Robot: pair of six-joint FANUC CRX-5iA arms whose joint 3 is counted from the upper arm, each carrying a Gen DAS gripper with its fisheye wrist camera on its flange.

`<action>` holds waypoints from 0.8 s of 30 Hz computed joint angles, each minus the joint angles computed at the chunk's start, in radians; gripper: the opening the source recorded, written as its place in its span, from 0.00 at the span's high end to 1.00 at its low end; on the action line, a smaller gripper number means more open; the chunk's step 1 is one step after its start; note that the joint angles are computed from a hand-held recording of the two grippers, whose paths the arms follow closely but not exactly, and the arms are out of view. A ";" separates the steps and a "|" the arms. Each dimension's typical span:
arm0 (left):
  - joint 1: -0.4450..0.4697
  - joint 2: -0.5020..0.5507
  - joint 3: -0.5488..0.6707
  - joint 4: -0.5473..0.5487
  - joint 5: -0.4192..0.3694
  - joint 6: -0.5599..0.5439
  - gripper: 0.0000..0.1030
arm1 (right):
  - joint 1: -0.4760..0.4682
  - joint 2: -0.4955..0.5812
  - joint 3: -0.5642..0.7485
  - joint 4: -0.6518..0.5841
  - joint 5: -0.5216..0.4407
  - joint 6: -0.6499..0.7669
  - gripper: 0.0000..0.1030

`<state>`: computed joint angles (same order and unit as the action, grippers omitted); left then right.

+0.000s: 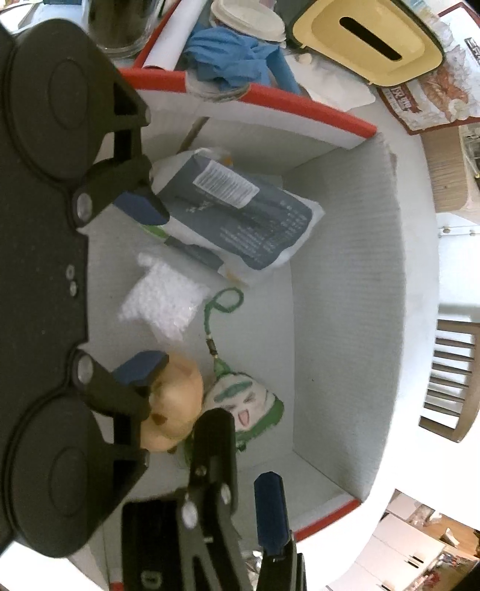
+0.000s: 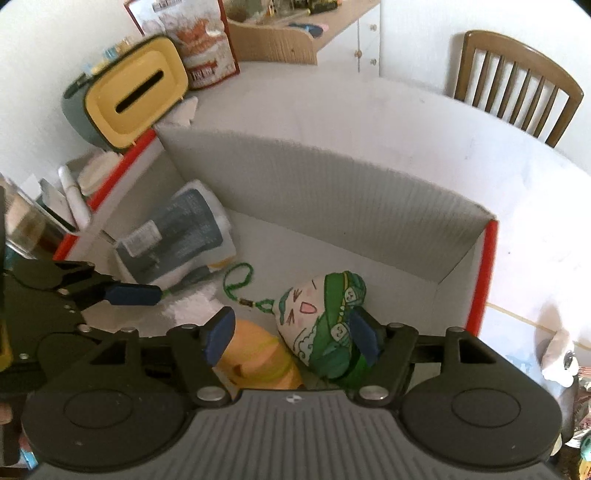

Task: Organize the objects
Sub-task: 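Open left gripper to drop the bead bag while right gripper releases the pouch in the box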

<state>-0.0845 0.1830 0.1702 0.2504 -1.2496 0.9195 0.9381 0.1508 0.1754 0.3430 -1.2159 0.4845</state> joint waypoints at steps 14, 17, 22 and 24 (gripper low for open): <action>0.010 -0.103 -0.065 0.082 0.063 -0.037 0.18 | 0.065 -0.082 -0.048 0.109 0.046 -0.075 0.28; 0.017 -0.132 -0.084 0.105 0.070 -0.047 0.17 | 0.084 -0.105 -0.068 0.132 0.052 -0.102 0.28; 0.026 -0.176 -0.110 0.144 0.081 -0.062 0.15 | 0.122 -0.153 -0.110 0.188 0.059 -0.143 0.27; 0.027 -0.190 -0.118 0.157 0.083 -0.062 0.14 | 0.138 -0.173 -0.128 0.215 0.063 -0.164 0.25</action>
<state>-0.0573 -0.0074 0.0525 0.4076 -1.1664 0.8572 1.0757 -0.0222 0.0474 0.5579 -1.1525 0.3209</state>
